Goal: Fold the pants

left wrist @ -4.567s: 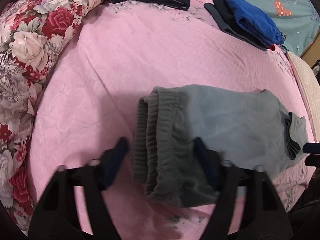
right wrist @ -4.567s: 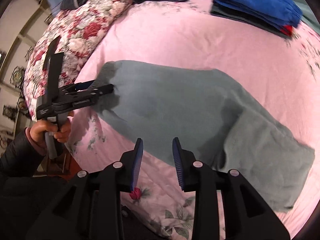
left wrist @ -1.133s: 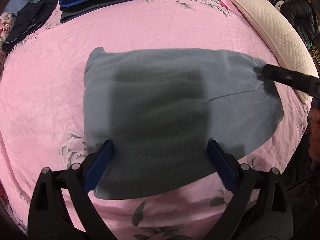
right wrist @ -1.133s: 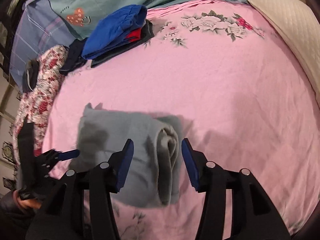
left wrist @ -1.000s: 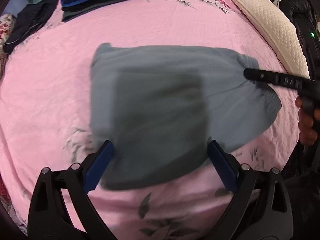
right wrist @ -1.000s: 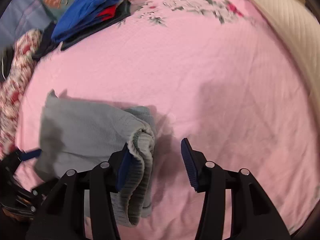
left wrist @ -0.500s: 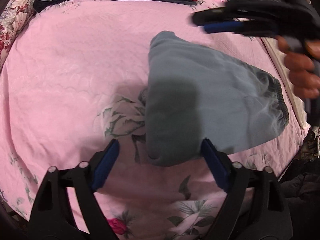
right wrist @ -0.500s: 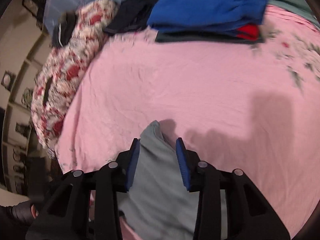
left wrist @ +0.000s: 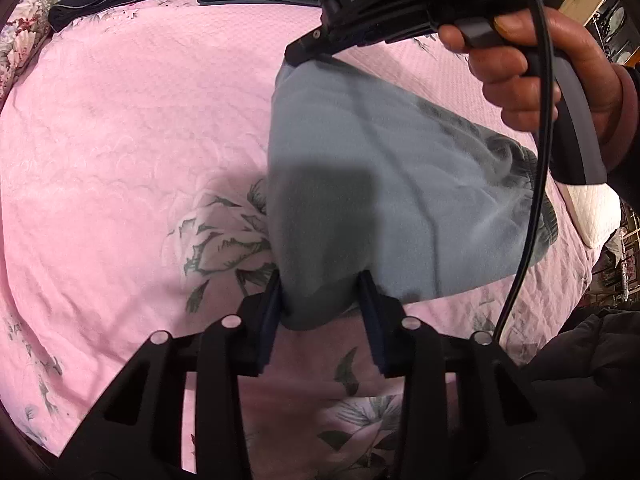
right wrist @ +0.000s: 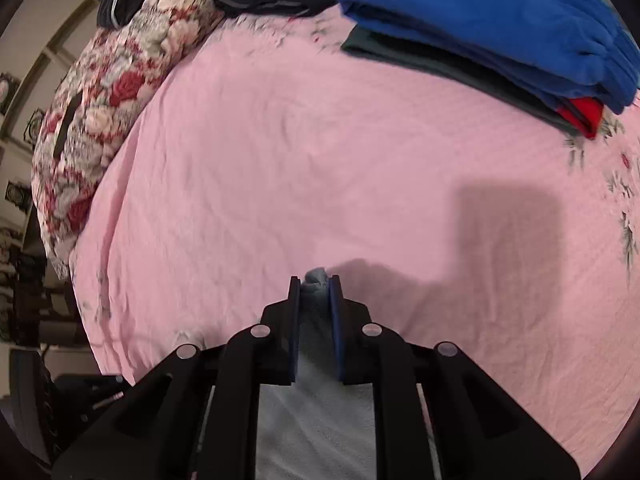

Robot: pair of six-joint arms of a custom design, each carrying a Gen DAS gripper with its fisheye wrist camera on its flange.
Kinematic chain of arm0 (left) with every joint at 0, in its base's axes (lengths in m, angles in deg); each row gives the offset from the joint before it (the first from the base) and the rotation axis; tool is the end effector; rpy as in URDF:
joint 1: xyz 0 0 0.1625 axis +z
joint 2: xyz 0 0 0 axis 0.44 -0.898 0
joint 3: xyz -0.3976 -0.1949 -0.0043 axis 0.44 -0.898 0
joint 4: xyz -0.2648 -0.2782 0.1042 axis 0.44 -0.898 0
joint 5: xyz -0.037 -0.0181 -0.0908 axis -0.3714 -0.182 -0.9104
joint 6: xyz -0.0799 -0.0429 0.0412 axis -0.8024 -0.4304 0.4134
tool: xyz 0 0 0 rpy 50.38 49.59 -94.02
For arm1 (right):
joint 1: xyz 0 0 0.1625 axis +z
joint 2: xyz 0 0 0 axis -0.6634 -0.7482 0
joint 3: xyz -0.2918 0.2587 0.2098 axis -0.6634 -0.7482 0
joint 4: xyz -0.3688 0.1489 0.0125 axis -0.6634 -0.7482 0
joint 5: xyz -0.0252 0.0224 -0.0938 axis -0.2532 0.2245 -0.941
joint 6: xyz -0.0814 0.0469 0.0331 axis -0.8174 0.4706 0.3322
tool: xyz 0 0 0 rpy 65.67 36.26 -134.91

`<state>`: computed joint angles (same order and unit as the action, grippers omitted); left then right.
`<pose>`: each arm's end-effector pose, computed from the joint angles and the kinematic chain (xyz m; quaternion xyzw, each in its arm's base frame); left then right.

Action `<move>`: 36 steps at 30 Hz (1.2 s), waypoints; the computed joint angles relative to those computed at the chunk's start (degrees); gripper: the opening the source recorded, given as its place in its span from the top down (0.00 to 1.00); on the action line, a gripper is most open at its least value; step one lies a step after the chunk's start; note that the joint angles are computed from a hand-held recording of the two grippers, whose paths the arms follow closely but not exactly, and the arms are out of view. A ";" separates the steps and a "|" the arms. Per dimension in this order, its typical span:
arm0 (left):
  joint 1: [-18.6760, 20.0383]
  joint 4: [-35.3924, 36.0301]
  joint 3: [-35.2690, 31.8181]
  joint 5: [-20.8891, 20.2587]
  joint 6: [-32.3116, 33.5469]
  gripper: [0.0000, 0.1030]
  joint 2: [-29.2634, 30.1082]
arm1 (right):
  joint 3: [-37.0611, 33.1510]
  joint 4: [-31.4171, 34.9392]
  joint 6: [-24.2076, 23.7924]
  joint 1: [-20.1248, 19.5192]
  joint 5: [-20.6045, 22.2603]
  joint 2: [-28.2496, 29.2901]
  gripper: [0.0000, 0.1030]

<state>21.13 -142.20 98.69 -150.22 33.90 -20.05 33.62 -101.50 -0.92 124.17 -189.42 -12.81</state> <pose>-0.3345 -0.6265 -0.1139 0.1792 0.9537 -0.1145 0.2124 -0.0056 -0.8095 0.2584 0.2252 -0.9540 0.0186 0.1968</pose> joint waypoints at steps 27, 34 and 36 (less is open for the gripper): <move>-1.77 6.03 -8.19 0.55 4.54 0.35 4.68 | 31.75 -11.21 3.68 -16.41 12.82 -28.47 0.85; -3.38 8.88 -9.24 2.96 6.54 0.29 4.34 | 33.70 -16.84 7.34 -17.29 18.30 -31.76 0.75; -3.92 8.57 -8.83 3.40 6.69 0.29 3.99 | 33.66 -18.41 7.46 -16.83 19.74 -31.55 0.74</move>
